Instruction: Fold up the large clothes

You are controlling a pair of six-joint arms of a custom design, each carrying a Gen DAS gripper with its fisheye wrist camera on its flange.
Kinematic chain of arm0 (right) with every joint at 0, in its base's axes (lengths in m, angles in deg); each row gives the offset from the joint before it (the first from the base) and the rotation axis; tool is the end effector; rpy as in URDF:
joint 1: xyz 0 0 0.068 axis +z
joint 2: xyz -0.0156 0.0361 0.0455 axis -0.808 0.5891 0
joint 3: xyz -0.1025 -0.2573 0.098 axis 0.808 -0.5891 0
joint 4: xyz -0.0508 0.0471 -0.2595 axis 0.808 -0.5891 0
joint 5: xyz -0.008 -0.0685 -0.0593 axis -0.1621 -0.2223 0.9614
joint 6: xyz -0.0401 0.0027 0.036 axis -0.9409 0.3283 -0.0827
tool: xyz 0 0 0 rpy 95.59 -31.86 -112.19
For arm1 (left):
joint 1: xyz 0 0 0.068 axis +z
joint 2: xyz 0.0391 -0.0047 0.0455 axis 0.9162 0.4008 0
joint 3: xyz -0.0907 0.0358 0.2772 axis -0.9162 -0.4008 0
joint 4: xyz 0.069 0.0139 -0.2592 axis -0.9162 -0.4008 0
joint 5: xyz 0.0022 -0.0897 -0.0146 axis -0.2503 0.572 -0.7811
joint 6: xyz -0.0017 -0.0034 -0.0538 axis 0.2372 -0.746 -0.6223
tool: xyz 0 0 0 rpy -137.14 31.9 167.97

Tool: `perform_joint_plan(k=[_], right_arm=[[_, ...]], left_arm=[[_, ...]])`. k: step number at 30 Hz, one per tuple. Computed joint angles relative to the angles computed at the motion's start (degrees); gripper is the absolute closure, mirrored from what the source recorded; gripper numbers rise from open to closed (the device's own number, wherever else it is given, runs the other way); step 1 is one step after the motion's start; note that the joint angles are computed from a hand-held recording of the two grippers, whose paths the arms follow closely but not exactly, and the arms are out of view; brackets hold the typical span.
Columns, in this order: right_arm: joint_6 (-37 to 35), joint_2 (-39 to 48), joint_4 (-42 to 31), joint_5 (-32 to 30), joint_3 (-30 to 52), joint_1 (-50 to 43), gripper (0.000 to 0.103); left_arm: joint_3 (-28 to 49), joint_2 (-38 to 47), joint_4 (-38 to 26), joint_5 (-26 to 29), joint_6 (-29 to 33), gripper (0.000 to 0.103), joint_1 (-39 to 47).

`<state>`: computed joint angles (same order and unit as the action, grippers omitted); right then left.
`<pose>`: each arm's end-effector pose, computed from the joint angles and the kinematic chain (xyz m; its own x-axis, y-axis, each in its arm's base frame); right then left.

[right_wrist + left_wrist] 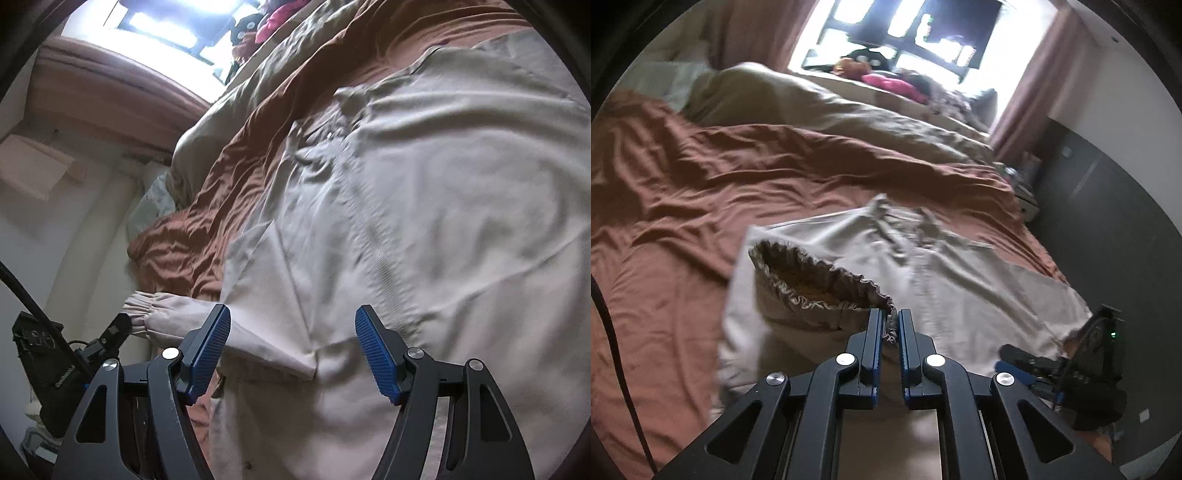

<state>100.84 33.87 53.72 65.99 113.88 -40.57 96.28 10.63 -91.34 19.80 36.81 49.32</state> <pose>0.1969 0.0508 0.2521 -0.5350 0.7400 -0.4078 0.2453 0.5979 0.7631 0.3196 -0.1134 0.3195 -0.7301 0.1082 -0.6748 0.4650 0.8022 -0.3745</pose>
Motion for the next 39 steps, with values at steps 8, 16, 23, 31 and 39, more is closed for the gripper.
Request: perform_joint_plan(k=[8,16,23,31,39], right_arm=[[-1.72,-11.29,-6.34,-9.43,-4.08,-15.86,0.034],[-1.73,-15.61,-8.83,-16.95,-6.24,-26.08,0.034],[-1.94,-12.59,-8.26,-17.02,-6.29,-25.19,0.034],[-0.44,1.11,5.22,-19.97,-6.04,-21.49,0.034],[-3.46,14.85,14.8,-18.35,-2.61,-19.12,0.034]], left_arm=[[5.64,5.05,2.8,-1.64,-3.87,0.095,-12.03],[11.55,12.84,2.19,0.72,-5.87,0.041,-18.16],[4.95,9.4,4.78,0.3,-5.14,0.038,-11.97],[-2.87,5.86,3.25,-4.41,0.5,0.038,1.23],[-6.72,10.03,3.09,-5.28,5.49,0.068,11.91]])
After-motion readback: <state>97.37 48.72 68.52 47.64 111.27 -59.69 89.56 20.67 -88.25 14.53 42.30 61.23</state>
